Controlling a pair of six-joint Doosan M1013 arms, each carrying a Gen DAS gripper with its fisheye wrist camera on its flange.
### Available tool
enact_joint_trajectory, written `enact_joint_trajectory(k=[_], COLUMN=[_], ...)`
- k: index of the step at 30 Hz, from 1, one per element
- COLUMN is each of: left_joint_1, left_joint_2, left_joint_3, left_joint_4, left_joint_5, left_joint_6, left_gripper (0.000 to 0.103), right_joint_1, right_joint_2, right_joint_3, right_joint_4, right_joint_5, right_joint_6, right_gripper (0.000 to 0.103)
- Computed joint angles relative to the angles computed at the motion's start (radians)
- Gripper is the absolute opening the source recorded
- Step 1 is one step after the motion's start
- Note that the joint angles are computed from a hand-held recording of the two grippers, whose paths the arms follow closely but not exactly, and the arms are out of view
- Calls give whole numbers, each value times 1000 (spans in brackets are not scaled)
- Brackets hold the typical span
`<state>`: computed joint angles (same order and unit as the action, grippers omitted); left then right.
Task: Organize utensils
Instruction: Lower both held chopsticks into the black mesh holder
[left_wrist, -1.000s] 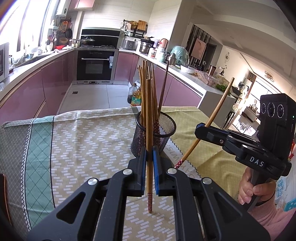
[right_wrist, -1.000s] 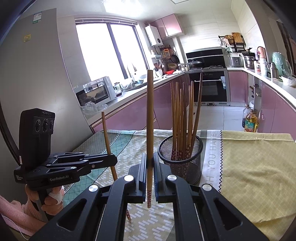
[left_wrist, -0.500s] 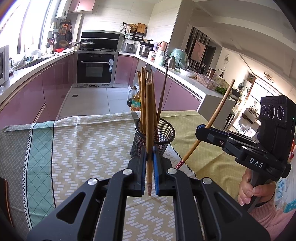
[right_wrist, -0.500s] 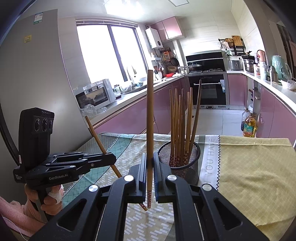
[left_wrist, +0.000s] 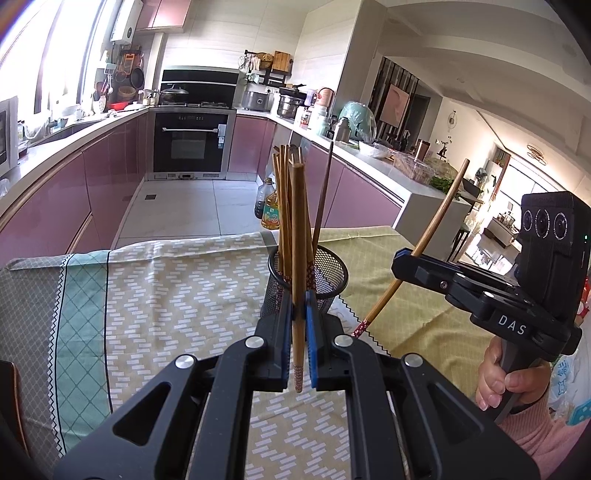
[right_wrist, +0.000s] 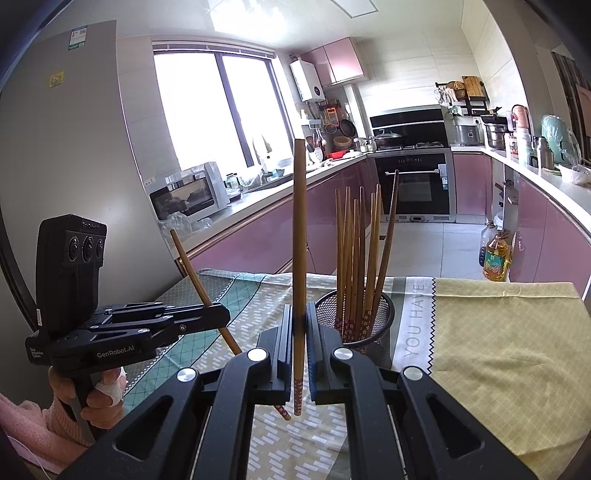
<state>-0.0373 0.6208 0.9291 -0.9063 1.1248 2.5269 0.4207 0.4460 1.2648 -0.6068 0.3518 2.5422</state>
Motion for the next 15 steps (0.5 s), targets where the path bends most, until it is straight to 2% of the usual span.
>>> enact_joint_trajectory(k=[15], left_joint_1=[-2], left_joint_2=[-2], left_joint_3=[-13], left_joint_4=[-20], left_joint_5=[-14], left_joint_6=[23], left_gripper=[8], right_joint_1=[-1], right_joint_2=[6], right_joint_3=[-20], right_joint_4=[-48], right_joint_5=[6], right_joint_6=[23], right_gripper=[6])
